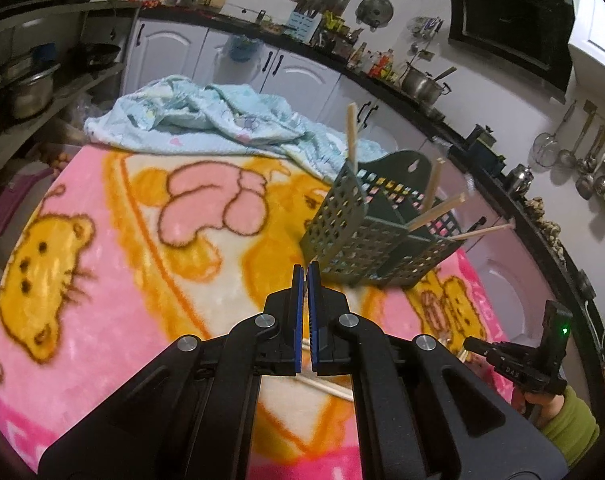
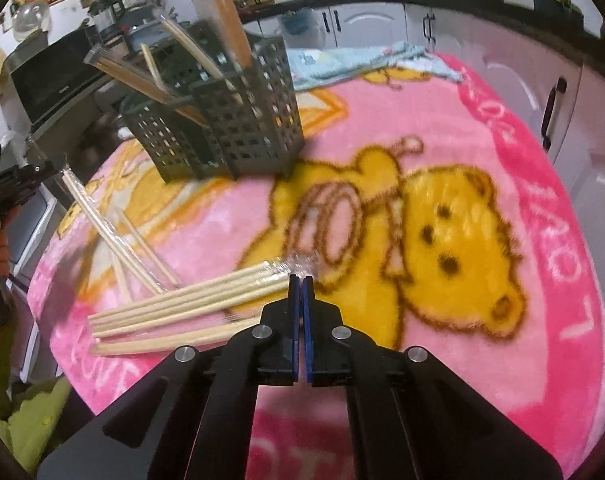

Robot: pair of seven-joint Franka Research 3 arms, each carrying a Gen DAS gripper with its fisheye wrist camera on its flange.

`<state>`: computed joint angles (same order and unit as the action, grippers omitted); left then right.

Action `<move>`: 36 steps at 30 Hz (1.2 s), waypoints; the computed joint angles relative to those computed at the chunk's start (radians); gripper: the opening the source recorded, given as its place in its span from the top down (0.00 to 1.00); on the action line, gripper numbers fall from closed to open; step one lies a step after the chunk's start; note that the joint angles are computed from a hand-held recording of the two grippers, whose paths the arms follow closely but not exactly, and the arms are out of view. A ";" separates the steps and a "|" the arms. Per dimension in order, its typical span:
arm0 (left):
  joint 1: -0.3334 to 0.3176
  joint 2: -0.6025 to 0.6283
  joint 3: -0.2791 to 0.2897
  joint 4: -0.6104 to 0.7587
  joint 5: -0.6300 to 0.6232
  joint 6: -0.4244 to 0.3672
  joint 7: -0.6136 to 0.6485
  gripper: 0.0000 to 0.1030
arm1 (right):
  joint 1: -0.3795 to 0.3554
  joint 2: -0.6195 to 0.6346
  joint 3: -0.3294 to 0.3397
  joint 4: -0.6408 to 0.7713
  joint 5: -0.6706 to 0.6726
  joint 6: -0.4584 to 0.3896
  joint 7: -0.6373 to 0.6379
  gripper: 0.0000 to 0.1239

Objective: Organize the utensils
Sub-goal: 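Close the left tool on a chopstick while the right tool closes on another, then lift the chopsticks with both tools up over the green caddy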

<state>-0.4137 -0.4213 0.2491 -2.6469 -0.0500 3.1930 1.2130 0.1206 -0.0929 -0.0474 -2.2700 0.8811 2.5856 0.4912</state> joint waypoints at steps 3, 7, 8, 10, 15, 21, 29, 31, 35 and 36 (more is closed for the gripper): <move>0.000 -0.016 -0.012 -0.001 0.007 0.008 -0.004 1.00 | 0.011 -0.047 -0.001 -0.019 0.039 0.014 -0.045 0.99; -0.024 -0.031 -0.007 0.008 0.019 0.015 -0.005 1.00 | 0.042 -0.110 -0.005 -0.042 0.083 0.036 -0.102 0.99; -0.033 -0.034 -0.005 0.013 0.022 0.016 -0.005 1.00 | 0.051 -0.126 -0.006 -0.045 0.093 0.040 -0.114 0.99; -0.042 -0.037 -0.005 0.022 0.029 0.017 -0.005 1.00 | 0.070 -0.153 -0.012 -0.048 0.112 0.039 -0.139 0.99; -0.088 -0.038 0.007 0.054 0.040 0.009 0.010 1.00 | 0.109 -0.205 -0.021 -0.039 0.132 0.024 -0.178 0.99; -0.157 -0.030 0.027 0.101 0.027 -0.005 0.054 1.00 | 0.149 -0.254 -0.023 -0.018 0.143 0.014 -0.208 0.99; -0.216 0.002 0.032 0.182 -0.016 -0.020 0.134 1.00 | 0.184 -0.285 -0.024 0.016 0.125 0.029 -0.221 0.99; -0.215 0.011 0.023 0.201 -0.027 -0.025 0.152 1.00 | 0.189 -0.286 -0.026 0.022 0.122 0.034 -0.221 0.99; -0.213 0.026 0.004 0.237 -0.049 -0.032 0.186 1.00 | 0.200 -0.292 -0.031 0.032 0.121 0.050 -0.229 0.99; -0.218 0.029 0.006 0.245 -0.057 -0.035 0.197 1.00 | 0.202 -0.293 -0.032 0.035 0.122 0.055 -0.232 0.99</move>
<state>-0.6314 -0.3926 0.2554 -2.4014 -0.1074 3.1582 1.4099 0.3224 -0.3860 -0.0795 -2.2346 1.0031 2.6408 0.2589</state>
